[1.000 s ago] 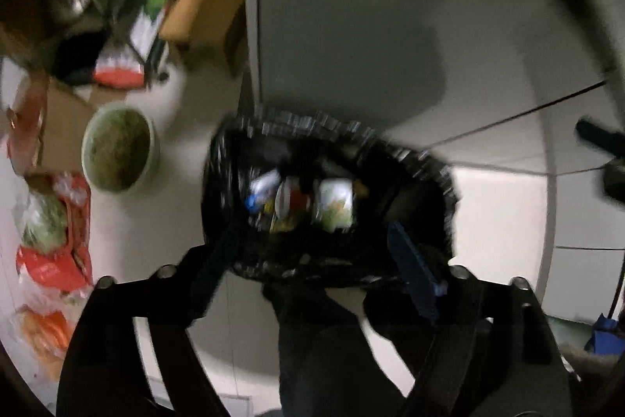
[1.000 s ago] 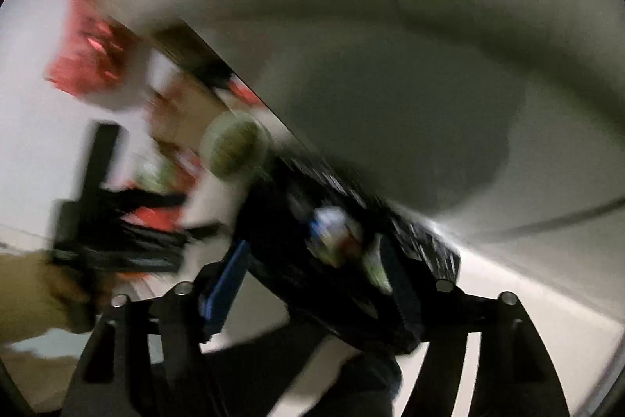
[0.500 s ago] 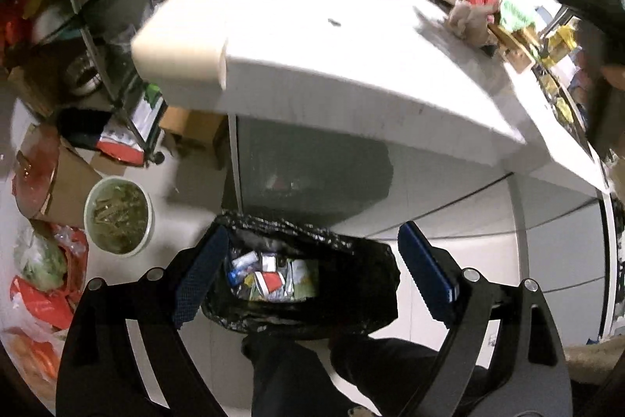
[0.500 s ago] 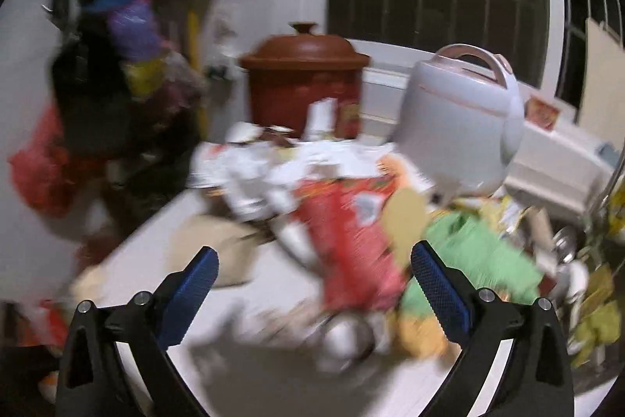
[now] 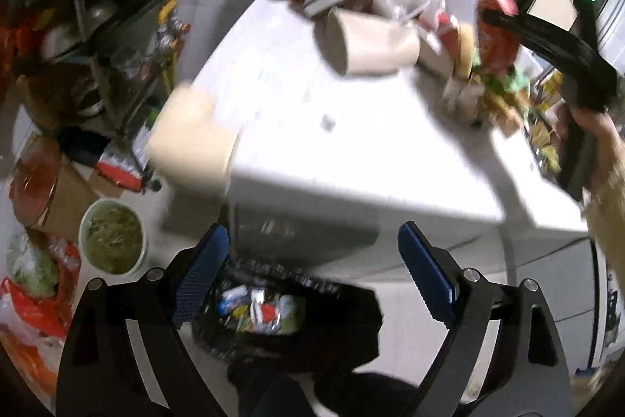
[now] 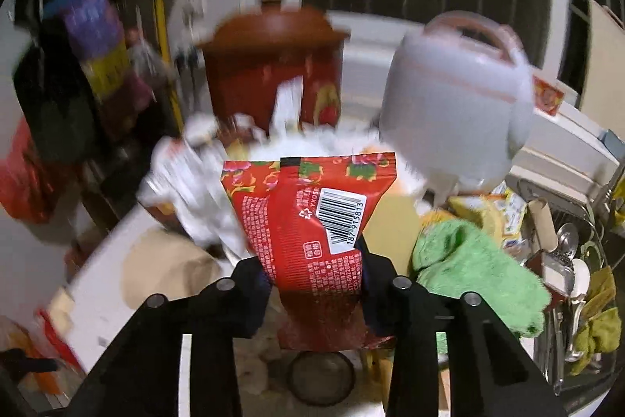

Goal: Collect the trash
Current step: 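Grasp the beige paper cup with the left tool while the right tool grasps the red snack bag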

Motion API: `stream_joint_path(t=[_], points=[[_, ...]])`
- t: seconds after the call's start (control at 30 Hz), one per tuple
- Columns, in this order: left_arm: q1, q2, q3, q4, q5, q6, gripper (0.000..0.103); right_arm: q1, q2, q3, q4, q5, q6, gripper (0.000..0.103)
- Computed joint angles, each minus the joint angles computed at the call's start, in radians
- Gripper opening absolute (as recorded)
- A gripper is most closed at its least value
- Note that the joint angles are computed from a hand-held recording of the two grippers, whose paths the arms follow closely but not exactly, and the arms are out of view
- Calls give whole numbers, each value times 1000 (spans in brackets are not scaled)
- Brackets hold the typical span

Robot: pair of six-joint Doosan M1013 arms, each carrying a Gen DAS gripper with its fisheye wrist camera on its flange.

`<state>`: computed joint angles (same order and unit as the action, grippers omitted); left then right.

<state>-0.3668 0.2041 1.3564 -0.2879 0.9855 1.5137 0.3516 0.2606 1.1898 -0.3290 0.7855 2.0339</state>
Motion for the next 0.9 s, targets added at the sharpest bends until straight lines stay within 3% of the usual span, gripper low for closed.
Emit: stream_joint_path(t=[0.13,0.37,0.5,0.6,0.77,0.9], points=[[-14,74,-111,-11,-20,-26,87,1,-68,54,31,-69,52,35],[-45,206,-319,-11,-21,-75,87,9,-145,145,77,-89,103,35],[-49,262,-405,19,30,-150,87,10,-171,184,103,-91,118,35],[-46,307,-463,32,109,-197,87,9,-179,199,127,-99,108,35],[-56,331,-504,74,154,-197,87,5,-183,211,185,-118,69,35],[-45,357,-534,-13,211,-199,88,1,-179,212,240,-128,40,35]])
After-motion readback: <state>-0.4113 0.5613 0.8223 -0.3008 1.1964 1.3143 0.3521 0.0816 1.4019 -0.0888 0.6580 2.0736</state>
